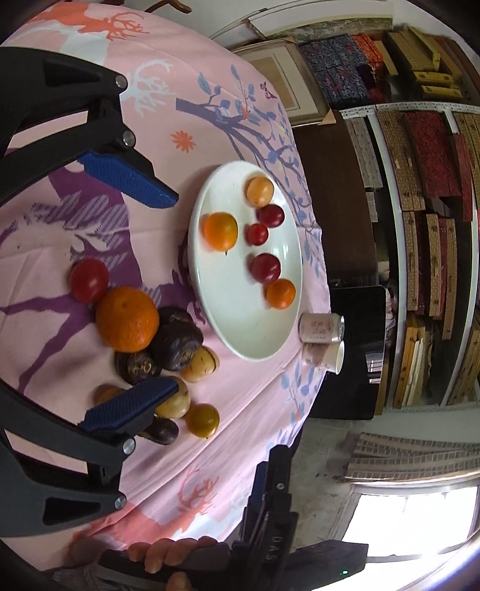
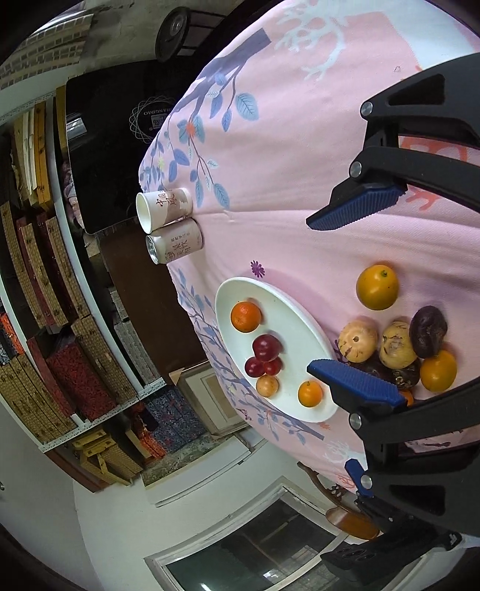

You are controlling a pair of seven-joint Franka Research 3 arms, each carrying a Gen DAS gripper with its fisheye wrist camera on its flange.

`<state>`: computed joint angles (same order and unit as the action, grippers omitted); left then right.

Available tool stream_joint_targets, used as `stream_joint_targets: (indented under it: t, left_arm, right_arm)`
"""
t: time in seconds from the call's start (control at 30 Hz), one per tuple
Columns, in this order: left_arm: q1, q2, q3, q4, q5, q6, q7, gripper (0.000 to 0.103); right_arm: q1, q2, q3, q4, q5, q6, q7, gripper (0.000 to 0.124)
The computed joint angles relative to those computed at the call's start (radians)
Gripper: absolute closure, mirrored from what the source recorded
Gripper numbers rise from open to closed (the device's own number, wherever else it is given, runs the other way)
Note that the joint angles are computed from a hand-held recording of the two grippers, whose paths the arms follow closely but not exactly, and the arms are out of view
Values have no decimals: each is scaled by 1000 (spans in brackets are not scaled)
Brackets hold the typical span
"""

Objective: Organize fruits
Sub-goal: 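Grasp the dark purple fruit with the left tool while the right tool grasps the yellow orange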

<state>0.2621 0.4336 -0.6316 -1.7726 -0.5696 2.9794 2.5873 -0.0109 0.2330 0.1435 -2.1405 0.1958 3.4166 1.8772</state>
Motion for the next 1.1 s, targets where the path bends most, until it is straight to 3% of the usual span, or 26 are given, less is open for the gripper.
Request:
stream_joint_targets:
  t: [0.1, 0.27, 0.4, 0.5, 0.63, 0.73, 0.83, 1.0, 1.1]
  left_arm:
    - [-78, 1, 66, 6, 73, 23, -76, 12]
    - [-220, 12, 210, 23, 272, 30, -244, 14]
    - [-250, 54, 238, 98, 357, -69, -342, 37]
    - [-262, 91, 245, 150, 405, -128, -386, 46]
    - [-253, 124, 231, 192, 418, -169, -399, 53]
    - [-216, 132, 187, 199, 385, -180, -365, 61]
    - [-187, 130, 159, 196, 344, -191, -332, 62]
    - [-100, 69, 97, 108, 232, -119, -247, 62]
    - [-41, 42, 66, 78, 147, -87, -208, 62]
  right_arm:
    - [25, 0, -26, 6, 26, -10, -9, 47]
    - [-73, 4, 59, 5, -21, -14, 44, 47]
    - [-130, 4, 109, 3, -72, -17, 86, 46]
    - [-162, 5, 137, 4, -106, -18, 110, 44]
    - [-202, 3, 167, -3, -157, -6, 156, 42]
    - [-190, 0, 151, -2, -171, -16, 170, 42]
    - [-165, 0, 125, 4, -155, -37, 160, 42]
    - [-175, 13, 141, 22, -112, -87, 121, 42]
    - [-102, 19, 74, 43, -80, -162, 82, 42]
